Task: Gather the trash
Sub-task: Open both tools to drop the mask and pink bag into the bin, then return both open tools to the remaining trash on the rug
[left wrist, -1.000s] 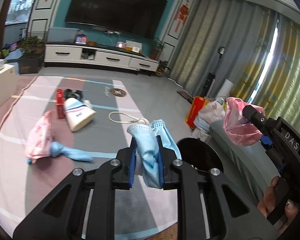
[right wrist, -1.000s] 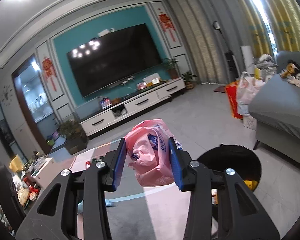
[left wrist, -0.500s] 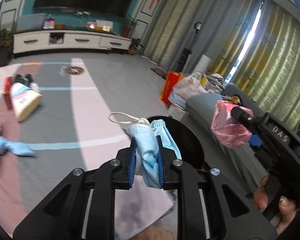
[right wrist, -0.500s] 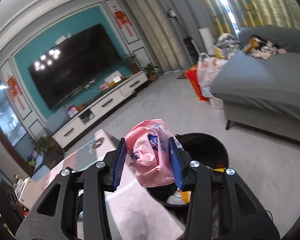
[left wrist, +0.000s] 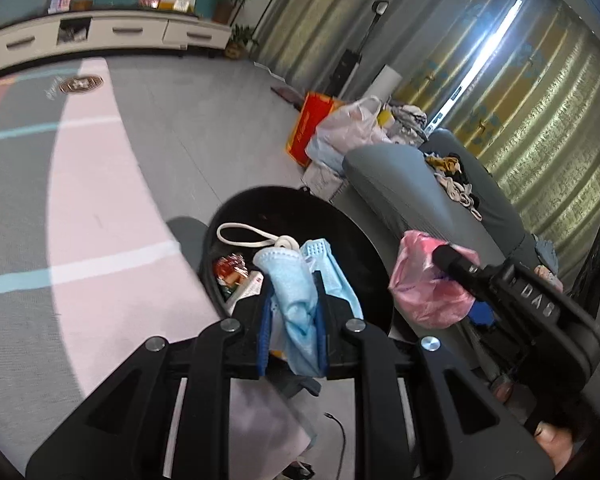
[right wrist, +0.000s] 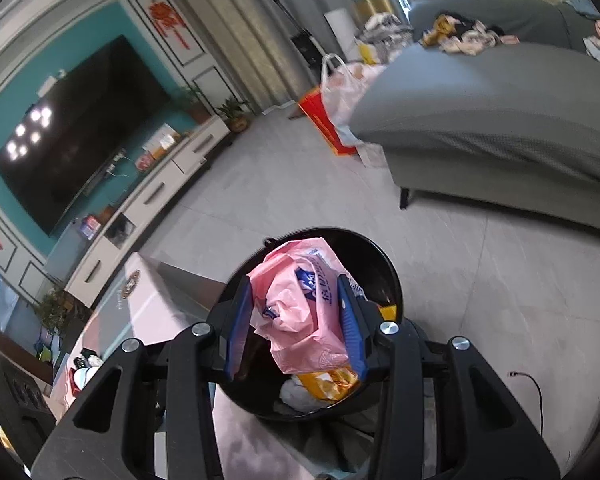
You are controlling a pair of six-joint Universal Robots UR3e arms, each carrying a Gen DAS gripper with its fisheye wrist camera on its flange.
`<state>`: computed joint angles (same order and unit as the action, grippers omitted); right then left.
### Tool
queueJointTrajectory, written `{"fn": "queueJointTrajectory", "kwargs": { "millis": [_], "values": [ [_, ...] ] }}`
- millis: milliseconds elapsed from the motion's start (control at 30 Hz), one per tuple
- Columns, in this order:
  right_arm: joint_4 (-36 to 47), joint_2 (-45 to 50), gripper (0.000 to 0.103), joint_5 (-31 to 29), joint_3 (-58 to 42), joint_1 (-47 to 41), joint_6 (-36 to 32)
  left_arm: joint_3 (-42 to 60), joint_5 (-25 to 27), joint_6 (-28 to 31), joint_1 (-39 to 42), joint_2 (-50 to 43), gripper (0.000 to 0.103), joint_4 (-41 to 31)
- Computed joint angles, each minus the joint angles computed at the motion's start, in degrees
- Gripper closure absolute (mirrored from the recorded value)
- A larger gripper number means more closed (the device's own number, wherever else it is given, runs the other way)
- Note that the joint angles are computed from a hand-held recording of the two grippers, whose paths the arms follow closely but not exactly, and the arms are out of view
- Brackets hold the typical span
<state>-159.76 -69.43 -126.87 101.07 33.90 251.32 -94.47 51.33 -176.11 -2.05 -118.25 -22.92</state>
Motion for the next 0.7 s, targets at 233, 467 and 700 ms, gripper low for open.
{"fn": "queueJointTrajectory", "kwargs": {
  "millis": [233,467,700],
  "values": [
    [-0.72,0.09,0.061,3.58,2.20,-2.78,0.69,5.11,0.85,0.31,-3.13,-4.67,0.083,-2.85],
    [0.25,-0.50,0.047,4.04,2.54,-2.97,1.95,4.35,1.80,0.81,-3.86,-4.39,0.056,-2.49],
    [2.93,0.27,0.013,0.46,-1.29,-1.07,1.50,-1.81,2.66,1.62,0.21,3.32,0.010,0.01]
  ]
}}
